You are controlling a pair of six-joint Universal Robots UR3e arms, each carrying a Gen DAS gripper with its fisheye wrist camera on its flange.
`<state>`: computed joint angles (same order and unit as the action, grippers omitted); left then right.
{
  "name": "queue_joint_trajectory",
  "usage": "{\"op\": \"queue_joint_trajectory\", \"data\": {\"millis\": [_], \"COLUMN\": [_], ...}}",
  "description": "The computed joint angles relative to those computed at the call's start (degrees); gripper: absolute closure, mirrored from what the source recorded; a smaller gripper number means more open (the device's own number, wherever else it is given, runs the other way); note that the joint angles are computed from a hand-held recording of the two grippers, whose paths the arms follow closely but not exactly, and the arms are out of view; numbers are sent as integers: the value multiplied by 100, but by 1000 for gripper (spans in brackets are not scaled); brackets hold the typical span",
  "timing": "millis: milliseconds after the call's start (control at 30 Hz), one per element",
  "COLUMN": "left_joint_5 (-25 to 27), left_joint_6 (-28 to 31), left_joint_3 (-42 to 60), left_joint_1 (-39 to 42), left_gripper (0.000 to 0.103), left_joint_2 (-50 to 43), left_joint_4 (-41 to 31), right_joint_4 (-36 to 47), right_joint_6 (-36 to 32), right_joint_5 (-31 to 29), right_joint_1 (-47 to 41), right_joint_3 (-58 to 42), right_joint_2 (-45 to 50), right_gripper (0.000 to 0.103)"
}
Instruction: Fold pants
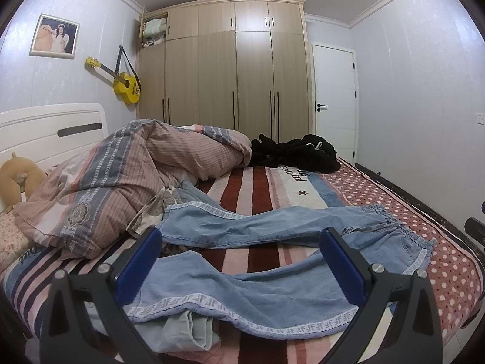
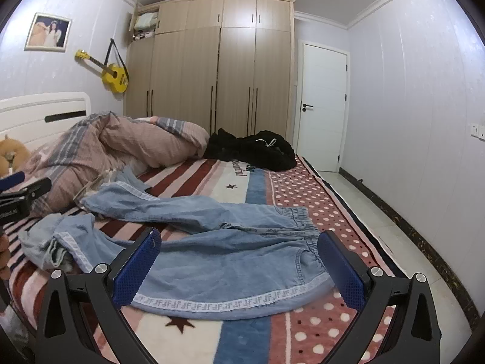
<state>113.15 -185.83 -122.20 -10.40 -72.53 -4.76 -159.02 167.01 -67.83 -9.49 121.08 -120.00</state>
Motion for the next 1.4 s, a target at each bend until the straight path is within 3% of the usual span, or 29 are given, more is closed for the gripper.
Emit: {"op": "queue_joint_trajectory", "data": {"millis": [667,800,1400], "left_joint_5": [96,-192,-231], "left_joint_6": [-114,-50,-53], "left_joint_3": [-7,-52,-5], "left_joint_1": [-129,130,151], "left_gripper": [1,1,1], "left_joint_2": [-29,88,167], "left_joint_4": [-42,-85,-250], "right_joint_4": [216,165,336], "right_joint_6": [57,58,53], "right_joint_5": [7,37,177], "right_joint_1": [-20,-38,-168], "right_joint_3": [-152,-124,-165], "right_joint_2": [-88,-68,-181], "right_gripper": [0,0,0]}}
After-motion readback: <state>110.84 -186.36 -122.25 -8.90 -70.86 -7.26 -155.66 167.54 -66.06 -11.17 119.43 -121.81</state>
